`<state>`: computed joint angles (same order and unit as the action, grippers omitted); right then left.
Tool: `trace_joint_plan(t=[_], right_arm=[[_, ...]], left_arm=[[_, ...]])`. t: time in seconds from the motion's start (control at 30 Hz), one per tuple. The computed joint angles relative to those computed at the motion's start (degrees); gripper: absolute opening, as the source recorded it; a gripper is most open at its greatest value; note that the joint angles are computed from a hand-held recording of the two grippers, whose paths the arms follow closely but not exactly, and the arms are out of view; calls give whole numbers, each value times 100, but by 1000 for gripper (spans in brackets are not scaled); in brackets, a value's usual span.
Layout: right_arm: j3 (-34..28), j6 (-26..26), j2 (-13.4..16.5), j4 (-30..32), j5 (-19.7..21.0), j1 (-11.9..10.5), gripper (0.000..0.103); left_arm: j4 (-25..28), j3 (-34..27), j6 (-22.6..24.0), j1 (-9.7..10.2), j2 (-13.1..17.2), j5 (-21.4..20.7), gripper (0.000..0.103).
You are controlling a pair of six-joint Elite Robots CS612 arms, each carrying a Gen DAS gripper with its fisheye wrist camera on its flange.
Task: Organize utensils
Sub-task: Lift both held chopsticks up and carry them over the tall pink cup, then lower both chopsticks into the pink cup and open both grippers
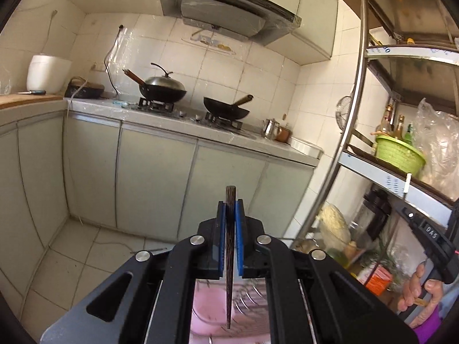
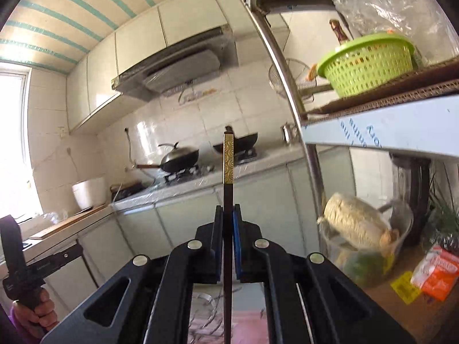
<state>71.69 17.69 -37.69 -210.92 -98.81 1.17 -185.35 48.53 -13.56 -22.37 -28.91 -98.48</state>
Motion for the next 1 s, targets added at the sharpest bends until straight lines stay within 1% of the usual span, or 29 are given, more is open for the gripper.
trace_joint_plan(t=[0.17,0.23,0.33,0.5,0.6,0.67,0.7,0.77,0.83,0.87,0.9,0.93,0.97,1.0], right_arm=[[-512,-62,340,193,-144,-50,6],[-589,19,427,430,-75,-76,6],[-561,105,479,703,20,-99,6],[-467,354,495,1230,246,-160,6],[-407,424,490,1479,328,-180,6],[-370,480,467,1670,477,-201,6],[-363,461,463,1749,570,-207,6],[-344,360,421,1915,548,-180,6],[-362,297,394,2161,661,-175,7],[-328,310,363,2200,673,-174,8],[-301,331,333,2261,667,-171,12],[-257,348,297,2255,667,-170,17],[-195,368,254,2204,664,-174,29],[-119,374,212,2111,637,-169,34]], left_arm=[[147,-546,137,-54,387,345,6],[360,-653,205,-62,475,338,6],[549,-624,244,-52,522,228,6],[897,-556,272,-41,561,94,6],[1122,-534,200,-26,579,7,6],[1295,-530,149,-12,583,-102,6],[1370,-521,152,-10,579,-136,6],[1514,-514,147,-13,569,-112,6],[1629,-510,127,-3,552,-178,7],[1723,-493,129,-3,523,-157,9],[1761,-467,131,-3,492,-143,12],[1709,-416,130,1,458,-139,18],[1641,-371,129,0,421,-111,24],[1540,-304,133,-2,374,-69,25]])
